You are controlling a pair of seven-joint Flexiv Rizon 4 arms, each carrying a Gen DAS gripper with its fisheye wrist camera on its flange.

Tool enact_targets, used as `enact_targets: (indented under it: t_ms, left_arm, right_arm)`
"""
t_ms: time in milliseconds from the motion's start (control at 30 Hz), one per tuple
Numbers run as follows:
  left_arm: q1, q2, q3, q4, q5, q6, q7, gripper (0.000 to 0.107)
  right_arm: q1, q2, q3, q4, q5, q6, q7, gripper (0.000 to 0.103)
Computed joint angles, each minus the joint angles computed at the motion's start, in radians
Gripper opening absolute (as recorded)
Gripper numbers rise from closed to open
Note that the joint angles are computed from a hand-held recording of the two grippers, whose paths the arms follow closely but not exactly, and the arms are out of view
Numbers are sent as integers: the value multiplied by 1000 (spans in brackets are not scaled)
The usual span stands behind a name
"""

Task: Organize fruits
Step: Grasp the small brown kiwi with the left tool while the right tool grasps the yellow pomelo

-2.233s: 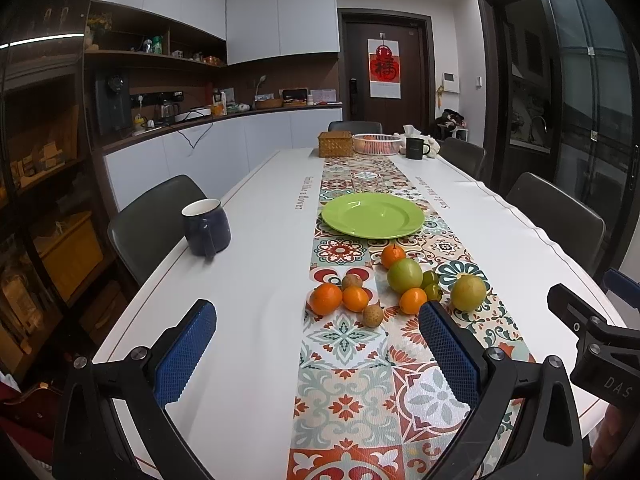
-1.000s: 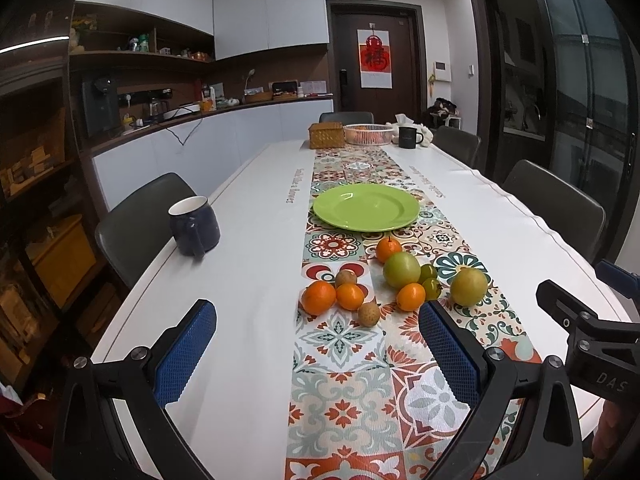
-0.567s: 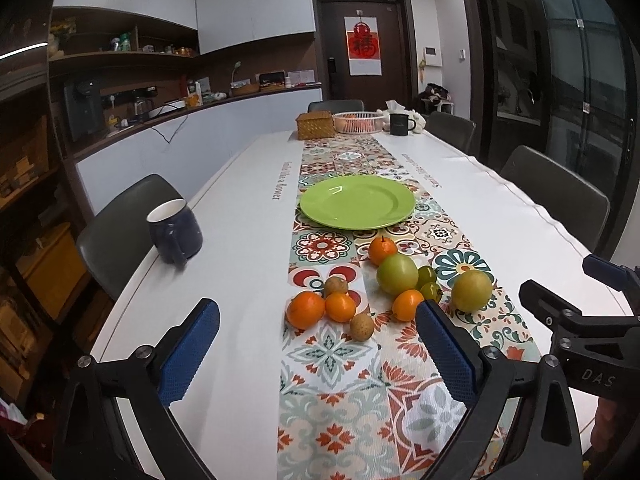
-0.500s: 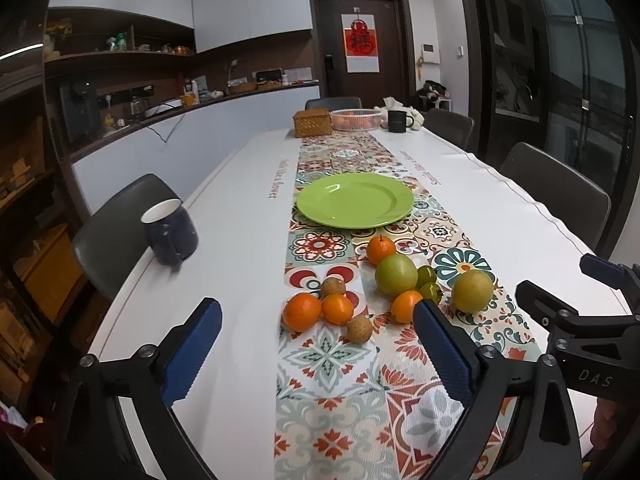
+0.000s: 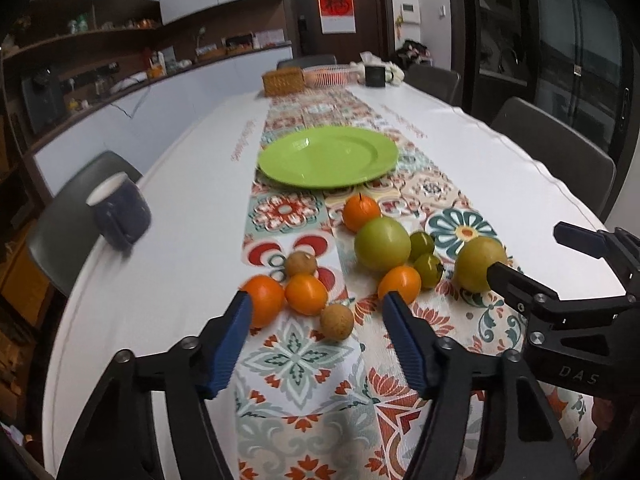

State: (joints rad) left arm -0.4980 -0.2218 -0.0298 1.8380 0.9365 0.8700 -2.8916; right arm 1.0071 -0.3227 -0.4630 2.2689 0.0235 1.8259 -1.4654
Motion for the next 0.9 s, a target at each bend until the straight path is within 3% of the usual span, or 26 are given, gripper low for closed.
enact_targets:
  t_ms: [233, 333, 667, 900]
  left_arm:
    - [39, -52, 17, 12, -110, 93, 71, 54]
    - [44, -73, 30, 14, -156, 117, 104, 46]
    - [40, -114, 69, 27, -261, 190, 169, 27]
    - [26, -120, 94, 29, -287, 216, 184, 26]
  right_arm:
    - [-249, -45, 239, -74, -110, -85, 55, 80]
    - [-335, -63, 322, -99, -150, -110, 80, 75]
    - [-496, -103, 466, -143, -271, -162, 146, 58]
    - [-551, -115, 516, -156, -311, -176, 167, 51]
